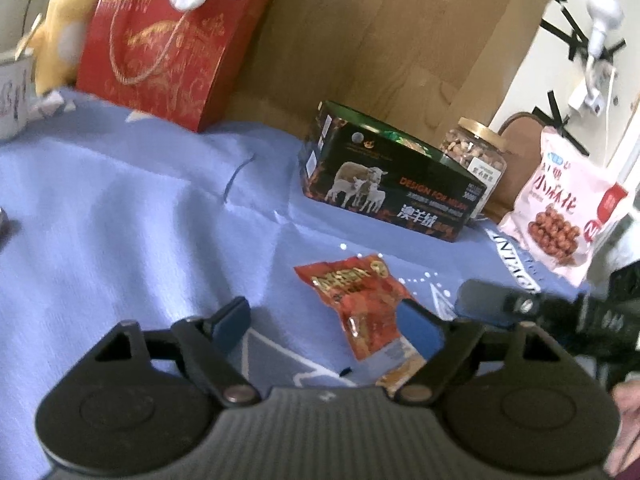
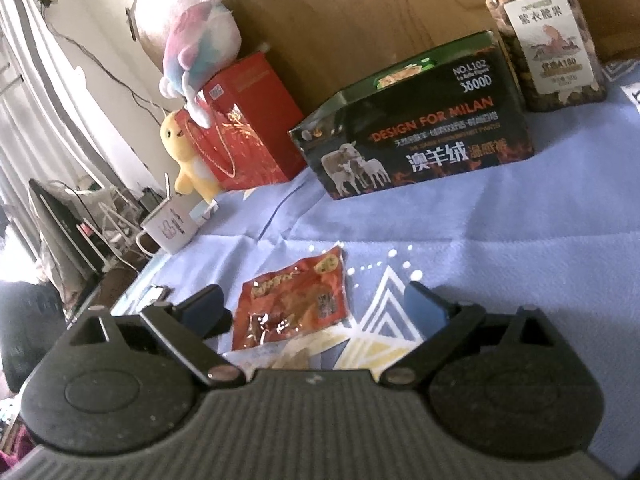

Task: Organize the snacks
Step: 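Move the right tool toward the red snack packet on the table, then grasp the red snack packet with the right tool while the left tool closes on it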

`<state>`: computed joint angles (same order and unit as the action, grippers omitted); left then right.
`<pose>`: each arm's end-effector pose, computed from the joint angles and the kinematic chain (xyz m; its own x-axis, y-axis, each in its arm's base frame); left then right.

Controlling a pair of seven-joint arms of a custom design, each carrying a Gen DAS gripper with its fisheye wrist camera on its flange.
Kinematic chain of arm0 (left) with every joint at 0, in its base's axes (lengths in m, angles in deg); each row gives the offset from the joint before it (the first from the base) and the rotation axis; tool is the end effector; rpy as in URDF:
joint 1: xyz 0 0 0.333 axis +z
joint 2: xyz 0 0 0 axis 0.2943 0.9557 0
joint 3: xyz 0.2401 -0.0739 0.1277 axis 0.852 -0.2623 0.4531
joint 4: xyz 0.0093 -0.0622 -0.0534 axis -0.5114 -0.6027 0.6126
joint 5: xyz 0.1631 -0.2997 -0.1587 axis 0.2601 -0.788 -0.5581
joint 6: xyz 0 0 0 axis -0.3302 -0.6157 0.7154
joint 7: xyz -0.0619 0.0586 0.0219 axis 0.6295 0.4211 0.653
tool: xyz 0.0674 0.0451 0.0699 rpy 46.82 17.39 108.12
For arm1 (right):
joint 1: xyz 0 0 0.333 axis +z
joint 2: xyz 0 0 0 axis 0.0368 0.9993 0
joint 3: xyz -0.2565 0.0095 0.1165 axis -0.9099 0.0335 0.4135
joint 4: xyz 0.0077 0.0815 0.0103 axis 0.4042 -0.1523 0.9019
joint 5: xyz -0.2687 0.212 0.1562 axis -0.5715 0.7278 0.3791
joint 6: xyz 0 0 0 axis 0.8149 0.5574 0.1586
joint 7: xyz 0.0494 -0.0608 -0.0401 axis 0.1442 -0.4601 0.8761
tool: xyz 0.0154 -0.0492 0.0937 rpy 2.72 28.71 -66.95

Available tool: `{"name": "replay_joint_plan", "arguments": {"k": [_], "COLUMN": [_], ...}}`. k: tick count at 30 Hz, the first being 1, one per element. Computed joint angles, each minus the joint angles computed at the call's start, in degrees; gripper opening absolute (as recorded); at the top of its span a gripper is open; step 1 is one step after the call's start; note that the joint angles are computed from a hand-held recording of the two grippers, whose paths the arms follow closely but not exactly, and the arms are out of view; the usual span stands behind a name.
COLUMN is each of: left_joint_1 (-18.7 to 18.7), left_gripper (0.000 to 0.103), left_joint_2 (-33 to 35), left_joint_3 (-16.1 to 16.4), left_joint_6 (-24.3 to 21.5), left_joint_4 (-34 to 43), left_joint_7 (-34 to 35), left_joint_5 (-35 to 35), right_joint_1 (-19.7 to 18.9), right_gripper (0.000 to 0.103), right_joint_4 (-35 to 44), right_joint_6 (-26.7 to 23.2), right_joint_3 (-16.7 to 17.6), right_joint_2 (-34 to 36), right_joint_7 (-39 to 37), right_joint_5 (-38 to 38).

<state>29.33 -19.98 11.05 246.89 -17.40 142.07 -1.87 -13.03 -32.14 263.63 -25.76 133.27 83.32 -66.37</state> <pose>0.6775 -0.1391 0.2964 -0.1298 -0.9092 0.3956 -0.6591 -0.2189 -0.7194 0.7045 0.2501 0.2777 0.4249 -0.7098 -0.5619 -0.6937 0.1435 -0.7058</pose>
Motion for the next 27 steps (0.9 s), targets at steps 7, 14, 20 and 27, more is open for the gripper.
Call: {"name": "replay_joint_plan", "arguments": {"k": [7,14,20,27], "left_joint_1": [11.8,4.7,10.1,13.5], "left_gripper": [0.060,0.018,0.015,0.015], "left_joint_2": [7.6,9.6,12.1,13.6], "left_joint_3": [-15.3,-8.3,-15.2,-19.3], "left_joint_6": [-12.7,-21.1,-23.1,-25.1], "left_joint_4": [6.0,16.2,16.1,16.0], "left_joint_7": [5.8,1.6,9.3,16.3], "left_joint_5": [-2.4,-8.1,-16.3,-24.4], "right_joint_1": [5.5,2.5,-2.2,-4.2], "right_gripper": [0.060,0.040,0.047,0.050], "right_joint_4": [4.0,6.9,6.0,5.2], "right_joint_6": [-2.7,-9.1,-10.9,-11.8], "right_joint_3": [-6.6,-1.5,5.1,7.5], "right_joint_2": [-2.5,1.1,4.5,5.3], "right_joint_7": [1.0,-3.2,-8.8,-13.1], "right_joint_5": [0.9,8.4,15.6,22.2]}}
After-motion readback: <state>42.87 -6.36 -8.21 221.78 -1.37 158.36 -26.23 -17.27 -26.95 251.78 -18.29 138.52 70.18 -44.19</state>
